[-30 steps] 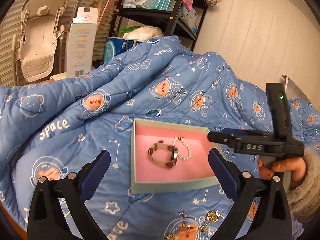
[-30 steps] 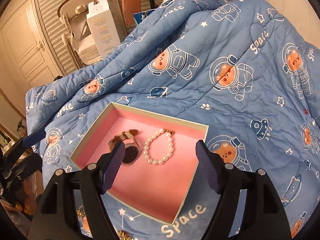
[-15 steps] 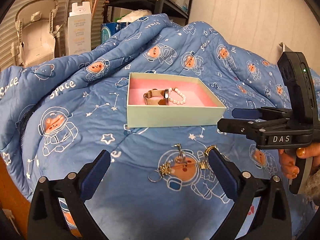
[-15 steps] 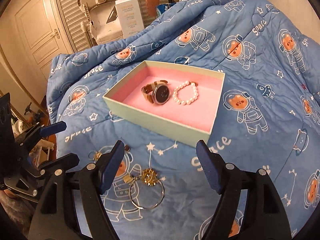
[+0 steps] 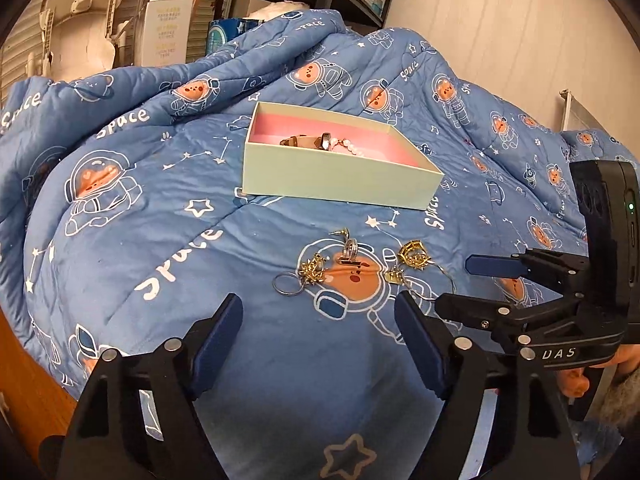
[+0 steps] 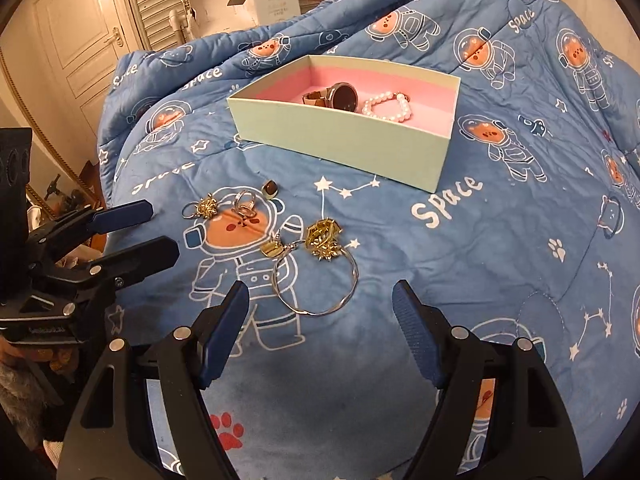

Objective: Organize jewelry
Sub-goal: 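Withdraw both tools from the box toward the remaining jewelry on the comforter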

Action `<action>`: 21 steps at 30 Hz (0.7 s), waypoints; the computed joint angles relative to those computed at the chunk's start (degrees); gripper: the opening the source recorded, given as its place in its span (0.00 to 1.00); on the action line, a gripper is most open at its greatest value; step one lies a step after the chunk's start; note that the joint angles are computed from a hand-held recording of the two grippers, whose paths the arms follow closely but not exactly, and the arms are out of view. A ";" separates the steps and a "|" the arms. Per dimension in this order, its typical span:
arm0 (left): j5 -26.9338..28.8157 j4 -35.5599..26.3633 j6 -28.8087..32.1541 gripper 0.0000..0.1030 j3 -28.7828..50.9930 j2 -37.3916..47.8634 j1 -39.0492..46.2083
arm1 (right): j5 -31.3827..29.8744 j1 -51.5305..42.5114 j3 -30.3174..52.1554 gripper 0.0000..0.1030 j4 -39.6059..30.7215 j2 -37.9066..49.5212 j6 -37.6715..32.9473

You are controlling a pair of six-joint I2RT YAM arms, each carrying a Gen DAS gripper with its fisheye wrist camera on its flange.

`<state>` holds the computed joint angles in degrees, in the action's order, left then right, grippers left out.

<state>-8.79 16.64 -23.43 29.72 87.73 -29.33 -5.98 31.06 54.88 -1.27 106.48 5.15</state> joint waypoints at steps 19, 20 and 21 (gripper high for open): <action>3.39 1.53 13.07 0.39 4.35 8.43 4.57 | 2.67 1.02 1.86 0.57 -0.02 2.83 -1.30; 3.14 1.81 13.28 0.39 4.26 8.53 4.36 | 2.68 1.06 1.90 0.57 0.04 2.91 -1.30; 3.03 2.04 13.32 0.37 4.10 8.52 4.23 | 2.70 1.07 2.01 0.55 0.07 3.02 -1.26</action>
<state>-5.75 18.68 -10.11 33.81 96.25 -25.10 -3.29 32.14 56.90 -1.19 109.50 3.89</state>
